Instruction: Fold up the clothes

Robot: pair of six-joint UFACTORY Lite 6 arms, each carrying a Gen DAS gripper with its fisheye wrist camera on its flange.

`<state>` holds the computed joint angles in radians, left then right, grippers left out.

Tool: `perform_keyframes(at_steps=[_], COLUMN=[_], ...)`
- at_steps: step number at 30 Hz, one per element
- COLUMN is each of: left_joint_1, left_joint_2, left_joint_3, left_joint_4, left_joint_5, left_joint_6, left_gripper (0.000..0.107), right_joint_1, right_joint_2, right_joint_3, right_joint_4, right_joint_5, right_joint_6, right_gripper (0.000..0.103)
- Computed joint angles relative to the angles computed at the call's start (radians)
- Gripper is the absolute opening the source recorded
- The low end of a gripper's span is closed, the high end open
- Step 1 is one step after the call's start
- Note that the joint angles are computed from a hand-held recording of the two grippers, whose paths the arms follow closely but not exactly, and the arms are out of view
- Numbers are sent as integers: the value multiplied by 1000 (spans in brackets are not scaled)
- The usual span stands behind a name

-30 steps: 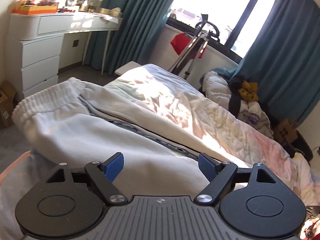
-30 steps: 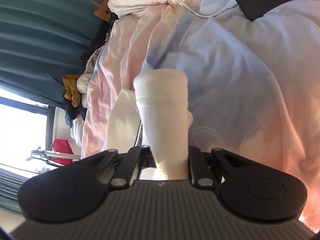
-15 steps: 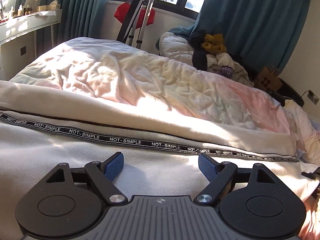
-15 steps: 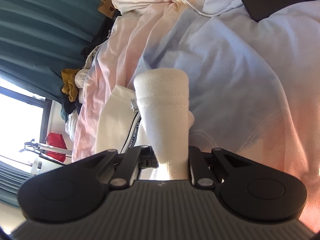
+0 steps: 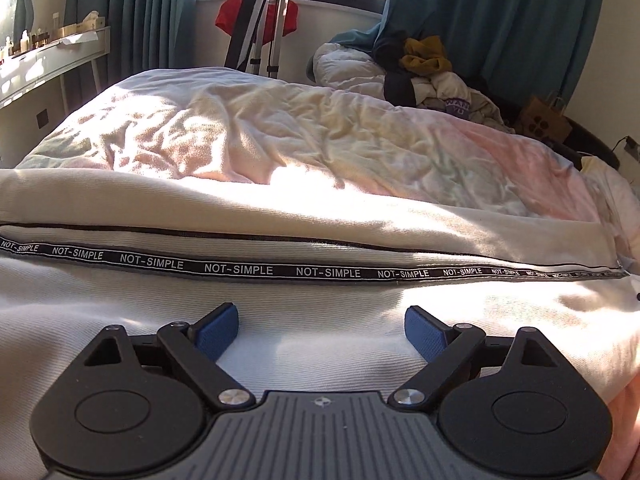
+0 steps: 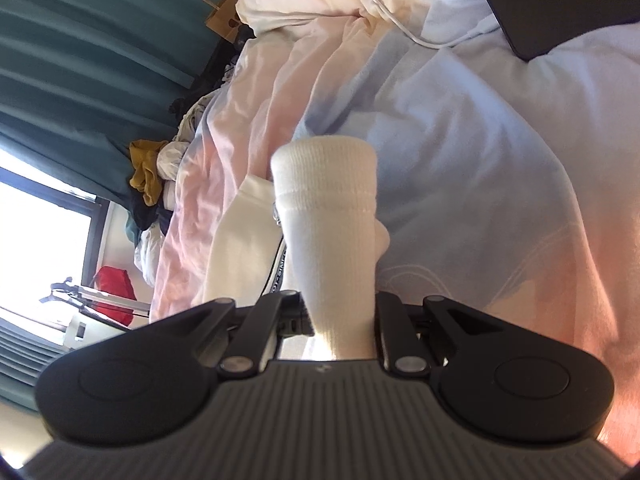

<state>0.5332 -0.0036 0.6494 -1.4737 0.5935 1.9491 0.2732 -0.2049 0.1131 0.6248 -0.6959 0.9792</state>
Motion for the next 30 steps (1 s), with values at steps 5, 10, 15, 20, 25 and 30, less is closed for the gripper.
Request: perform_keyframes(at_steps=[5,10,15,20,25,30], left_joint_1=[18,57,101,193,375,427], left_joint_2=[14,30,47,37,170,283], left_joint_3=[40,81,135,170,328,479], left_joint_4=[84,153,211,203,192,208], left_joint_5=[31,96,199,326,556,591], left_joint_6=[-85,-155,-252,-266,-384,-490], left_gripper=[91,91,90,90,88,87], right_joint_1=[190,382,538,697,824,912], right_joint_2=[-138,-176,-69,162,486,979], right_joint_3=[39,182,452,811,1215,1711], right_joint_4=[423,740,856,921,968,1151], right_joint_5=[-18,-158,-247,-335,-322,-223], right_joint_6=[-421,-896,-1195,-1485,-1818,-2062], right_gripper=[13,13,13,13,13,14])
